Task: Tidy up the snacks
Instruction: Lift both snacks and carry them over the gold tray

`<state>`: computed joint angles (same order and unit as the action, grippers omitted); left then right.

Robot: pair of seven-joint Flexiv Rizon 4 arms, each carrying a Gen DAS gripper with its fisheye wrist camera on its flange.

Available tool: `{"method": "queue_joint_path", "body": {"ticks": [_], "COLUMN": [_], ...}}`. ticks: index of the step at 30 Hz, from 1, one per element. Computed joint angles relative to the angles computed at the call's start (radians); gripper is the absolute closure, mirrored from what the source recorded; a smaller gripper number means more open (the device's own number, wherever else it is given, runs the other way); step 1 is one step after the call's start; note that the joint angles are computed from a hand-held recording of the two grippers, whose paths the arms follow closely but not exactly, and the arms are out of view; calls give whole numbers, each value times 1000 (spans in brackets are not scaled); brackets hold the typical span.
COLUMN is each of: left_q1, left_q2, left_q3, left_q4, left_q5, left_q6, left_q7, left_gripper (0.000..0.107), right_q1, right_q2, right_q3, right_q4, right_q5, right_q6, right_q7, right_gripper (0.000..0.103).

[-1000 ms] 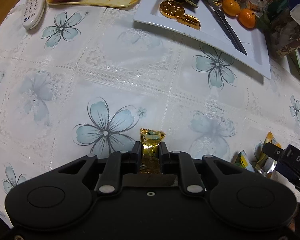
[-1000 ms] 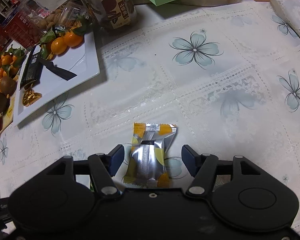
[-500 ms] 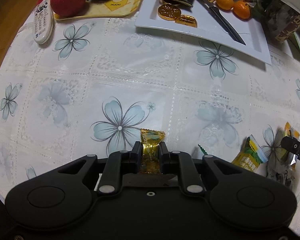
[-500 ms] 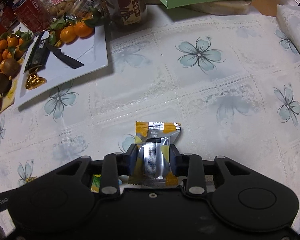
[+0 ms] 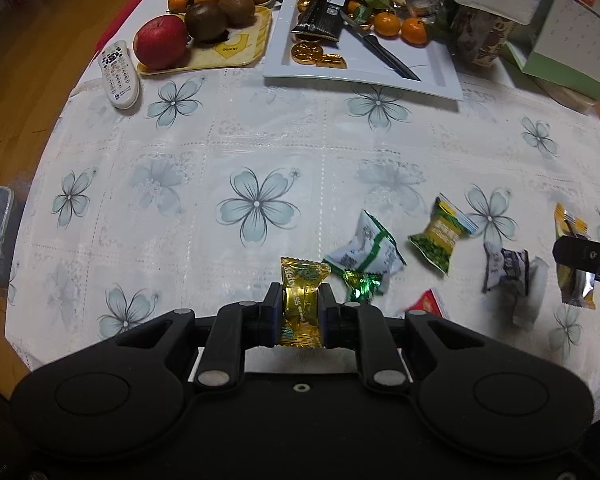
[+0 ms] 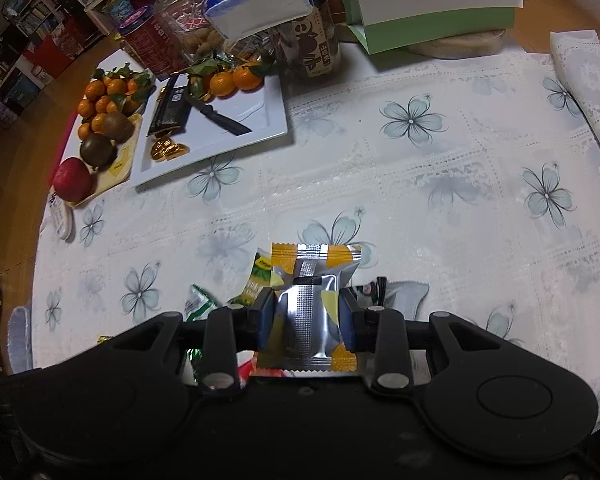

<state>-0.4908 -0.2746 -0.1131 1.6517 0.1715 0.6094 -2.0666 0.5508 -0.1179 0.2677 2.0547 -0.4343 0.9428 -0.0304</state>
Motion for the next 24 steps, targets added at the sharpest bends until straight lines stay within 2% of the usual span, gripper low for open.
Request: {"method": "queue_joint_path", "body": {"ticks": [4, 9, 11, 13, 15, 18, 24], "left_q1": [-7, -23, -21, -19, -21, -36, -43], "left_q2": [73, 141, 157, 156, 166, 194, 247], "left_q3": [-7, -15, -22, -35, -46, -58, -78], "left_q4": [62, 126, 168, 181, 207, 231, 320], "left_q5": [-3, 83, 84, 67, 53, 91, 67], "left_q6": [27, 60, 68, 25, 36, 30, 50], "left_q7": [-4, -99, -135, -145, -127, -155, -186], "left_gripper": [83, 83, 83, 83, 83, 83, 83], "right_q1": [11, 26, 33, 46, 53, 67, 98], "right_q2": [70, 132, 152, 169, 191, 211, 244], "right_q3": [36, 70, 85, 102, 115, 136, 182], "right_q4": [45, 93, 113, 121, 147, 174, 226], "right_q5": [28, -15, -41, -25, -9, -4, -69], "right_q6": [1, -35, -62, -104, -79, -52, -35], "right_q7": [16, 76, 91, 83, 72, 83, 197], "right_gripper": [68, 68, 68, 68, 68, 68, 68]}}
